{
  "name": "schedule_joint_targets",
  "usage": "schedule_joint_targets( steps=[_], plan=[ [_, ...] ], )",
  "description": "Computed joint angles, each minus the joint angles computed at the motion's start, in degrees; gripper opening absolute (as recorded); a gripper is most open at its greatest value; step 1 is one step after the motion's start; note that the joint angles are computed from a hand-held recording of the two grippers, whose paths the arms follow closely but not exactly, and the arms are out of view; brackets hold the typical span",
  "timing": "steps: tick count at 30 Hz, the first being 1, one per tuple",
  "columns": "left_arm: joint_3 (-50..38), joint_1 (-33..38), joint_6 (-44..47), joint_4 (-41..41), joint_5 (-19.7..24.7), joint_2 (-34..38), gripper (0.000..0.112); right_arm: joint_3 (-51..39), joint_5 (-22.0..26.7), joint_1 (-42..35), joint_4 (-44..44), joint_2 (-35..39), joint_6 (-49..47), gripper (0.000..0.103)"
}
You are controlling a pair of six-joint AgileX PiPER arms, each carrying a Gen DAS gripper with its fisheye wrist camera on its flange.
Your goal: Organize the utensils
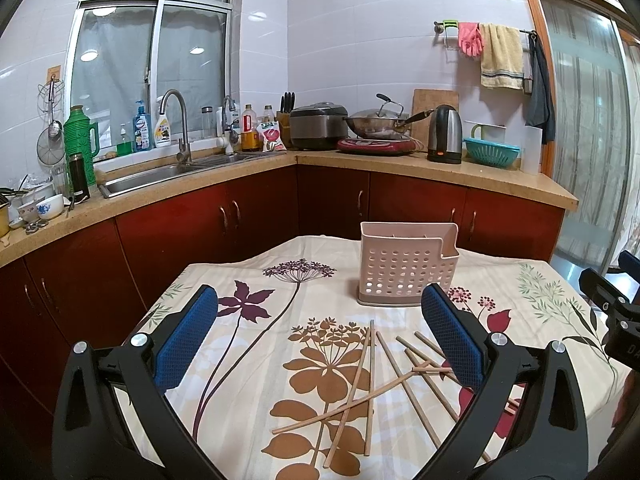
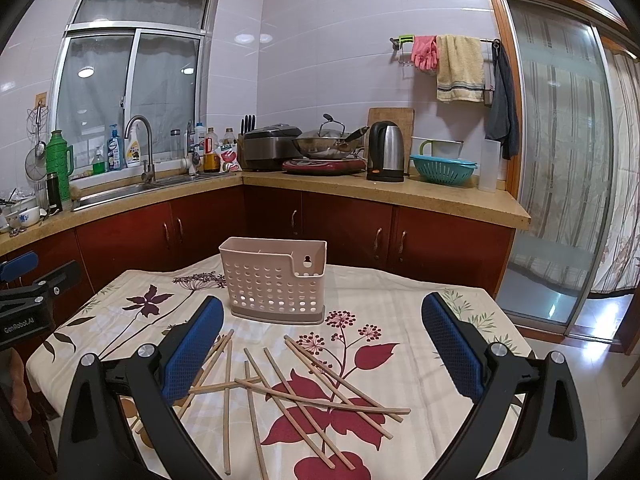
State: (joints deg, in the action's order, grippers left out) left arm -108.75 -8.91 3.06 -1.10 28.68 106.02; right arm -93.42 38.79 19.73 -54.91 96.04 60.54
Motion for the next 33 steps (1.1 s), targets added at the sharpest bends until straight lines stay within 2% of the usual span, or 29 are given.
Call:
schedule_joint_targets(
  steps=[15, 22, 26, 33],
  plan=[
    [0.9, 0.0, -0.1, 0.3, -0.6, -0.1, 0.099, -0.1, 0.2, 0.3, 0.3, 0.4, 0.1, 0.097],
    [1.2, 0.3, 1.1, 0.4, -1.3, 2.2, 0.099, 0.6, -0.7, -0.5, 1.8, 1.7, -0.4, 0.097],
    [-0.8, 1.7, 4.1, -1.8, 1.1, 5.8, 0.099, 3.1, -3.2, -2.9, 4.8, 2.4, -2.1, 0.097],
    [-1.4, 3.6, 9.1, -3.1, 4.0, 11.2, 0.099, 5.2, -6.9, -7.0, 15.7, 5.7, -9.8, 0.097]
  ],
)
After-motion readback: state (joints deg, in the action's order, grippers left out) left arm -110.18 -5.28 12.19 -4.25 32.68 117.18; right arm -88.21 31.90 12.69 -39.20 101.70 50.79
